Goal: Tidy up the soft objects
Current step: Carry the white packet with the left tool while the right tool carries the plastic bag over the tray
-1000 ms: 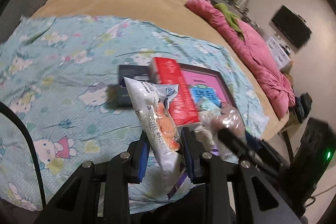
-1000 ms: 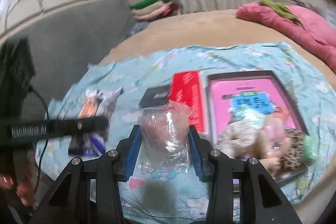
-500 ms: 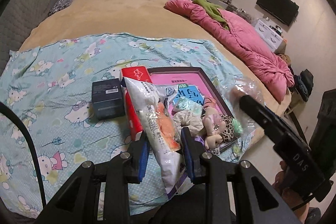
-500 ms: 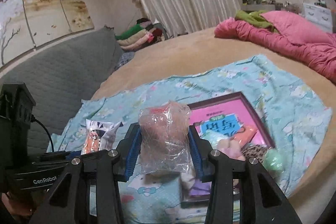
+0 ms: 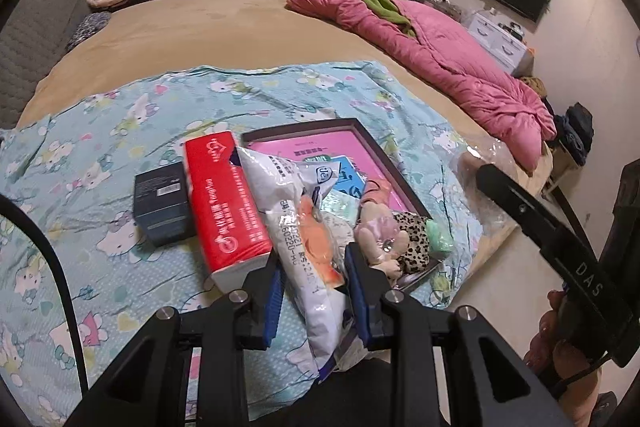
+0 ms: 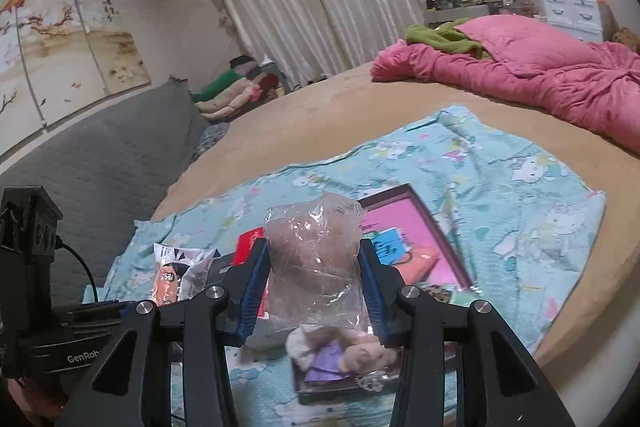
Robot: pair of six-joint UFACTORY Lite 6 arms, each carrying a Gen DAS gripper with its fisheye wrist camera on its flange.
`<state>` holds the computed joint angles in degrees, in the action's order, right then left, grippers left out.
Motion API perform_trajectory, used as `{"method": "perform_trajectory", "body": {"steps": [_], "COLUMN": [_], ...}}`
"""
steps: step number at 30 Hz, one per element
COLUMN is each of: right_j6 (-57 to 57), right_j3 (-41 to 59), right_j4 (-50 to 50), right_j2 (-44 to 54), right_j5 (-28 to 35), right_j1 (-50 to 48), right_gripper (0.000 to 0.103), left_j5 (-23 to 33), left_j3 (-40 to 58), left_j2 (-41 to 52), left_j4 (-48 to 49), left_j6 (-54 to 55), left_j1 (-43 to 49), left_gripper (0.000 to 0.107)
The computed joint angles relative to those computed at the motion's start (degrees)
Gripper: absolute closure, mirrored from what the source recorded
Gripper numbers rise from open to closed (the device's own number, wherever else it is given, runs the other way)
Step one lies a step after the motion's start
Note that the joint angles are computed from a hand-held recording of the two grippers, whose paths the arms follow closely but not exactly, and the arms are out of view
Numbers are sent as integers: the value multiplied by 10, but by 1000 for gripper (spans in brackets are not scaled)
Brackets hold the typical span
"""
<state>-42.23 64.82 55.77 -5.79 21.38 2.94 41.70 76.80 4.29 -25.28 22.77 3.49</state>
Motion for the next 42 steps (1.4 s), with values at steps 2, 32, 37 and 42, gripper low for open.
{"method": "perform_trajectory", "body": {"steps": [2,32,37,42], "right_j6": [-13,-57,-5,101], "right_j3": [0,60,99,147], "right_j4": [12,30,-35,-158], "right_j2": [3,170,216,277], "right_j5": [3,-15,-28,-49], "right_j1": [-14,-58,-50,-31], "right_gripper": [58,57,57,57], "left_j5": [-4,-45,-39,-34], "left_j3": [5,166,185,199], "left_j2": [12,285,303,317], "left_j4": [1,72,67,66], "left_j6": [-2,-70,-66,-68], "left_j1": [-10,-117,-114,-112], "left_gripper": [77,77,77,77]}}
